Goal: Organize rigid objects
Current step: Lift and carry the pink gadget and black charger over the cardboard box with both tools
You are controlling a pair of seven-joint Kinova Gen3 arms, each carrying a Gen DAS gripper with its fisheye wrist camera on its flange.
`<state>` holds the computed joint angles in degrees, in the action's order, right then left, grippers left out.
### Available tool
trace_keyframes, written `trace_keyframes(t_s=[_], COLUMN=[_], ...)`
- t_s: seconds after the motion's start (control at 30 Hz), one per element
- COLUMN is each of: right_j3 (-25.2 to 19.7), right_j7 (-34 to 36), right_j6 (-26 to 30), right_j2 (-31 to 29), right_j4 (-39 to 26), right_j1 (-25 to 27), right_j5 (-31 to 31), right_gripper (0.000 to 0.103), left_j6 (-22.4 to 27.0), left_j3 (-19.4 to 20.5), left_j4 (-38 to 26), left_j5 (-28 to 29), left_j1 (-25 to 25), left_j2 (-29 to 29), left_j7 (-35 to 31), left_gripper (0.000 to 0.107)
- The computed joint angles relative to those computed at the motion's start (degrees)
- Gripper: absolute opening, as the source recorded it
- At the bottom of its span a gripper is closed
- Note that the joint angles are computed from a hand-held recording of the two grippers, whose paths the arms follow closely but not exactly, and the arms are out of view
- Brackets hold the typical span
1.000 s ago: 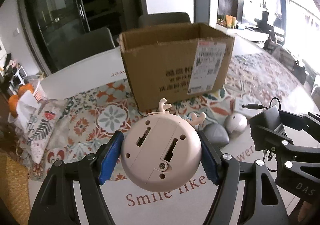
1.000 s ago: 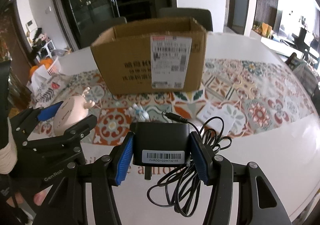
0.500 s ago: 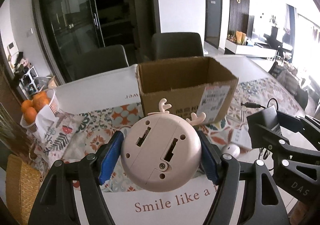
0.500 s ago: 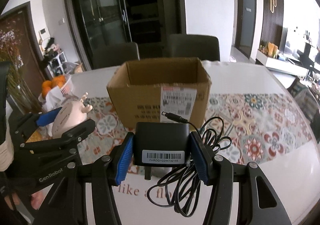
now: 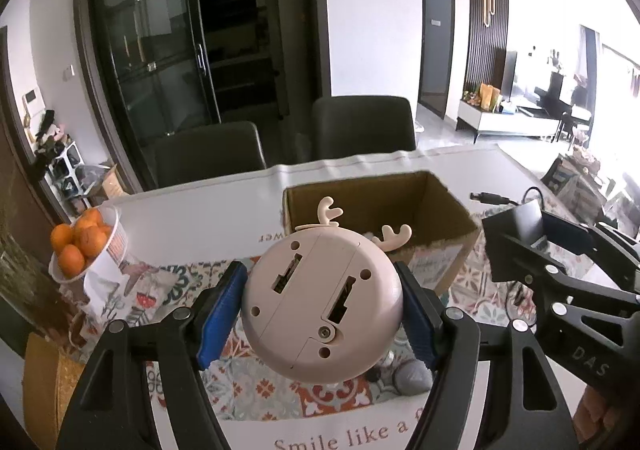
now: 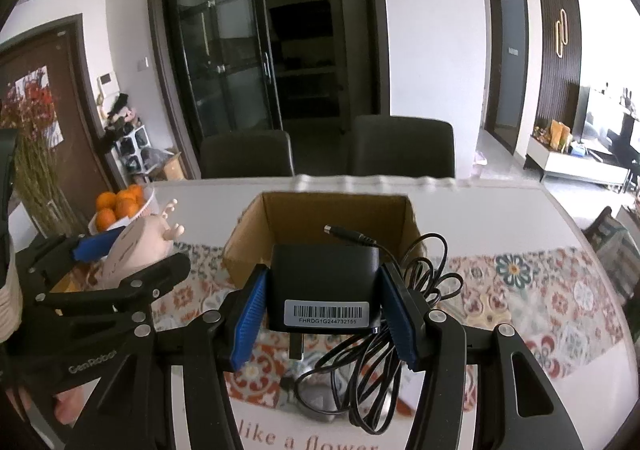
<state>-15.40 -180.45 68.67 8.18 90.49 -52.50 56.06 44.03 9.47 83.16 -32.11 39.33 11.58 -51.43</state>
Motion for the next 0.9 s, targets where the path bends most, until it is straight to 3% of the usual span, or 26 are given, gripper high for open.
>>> trace_keyframes(t_s=[0.33, 0.73, 0.9], right_j3=[3.3, 7.7, 9.0], right_j7=[11.0, 29.4, 37.1], right_j6=[-9.7, -15.3, -16.2], right_j2=[0.2, 4.9, 7.3], right_j4=[-3.4, -10.7, -13.1], right_j1=[7.4, 14.5, 18.0], right_j5=[-5.1, -19.4, -27.9], right_gripper=[0.055, 0.055, 0.055], left_j6=[3.2, 10.9, 17.2], left_j3=[-1.2, -2.7, -3.5], left_j4=[-10.8, -24.7, -33.0], left_j5=[6.0, 16.5, 19.4], left_j1=[-1.3, -3.5, -3.3], left_j2=[5.9, 15.3, 20.5], left_j7=[-8.2, -17.9, -21.7], left_gripper=[0.072, 0.072, 0.072])
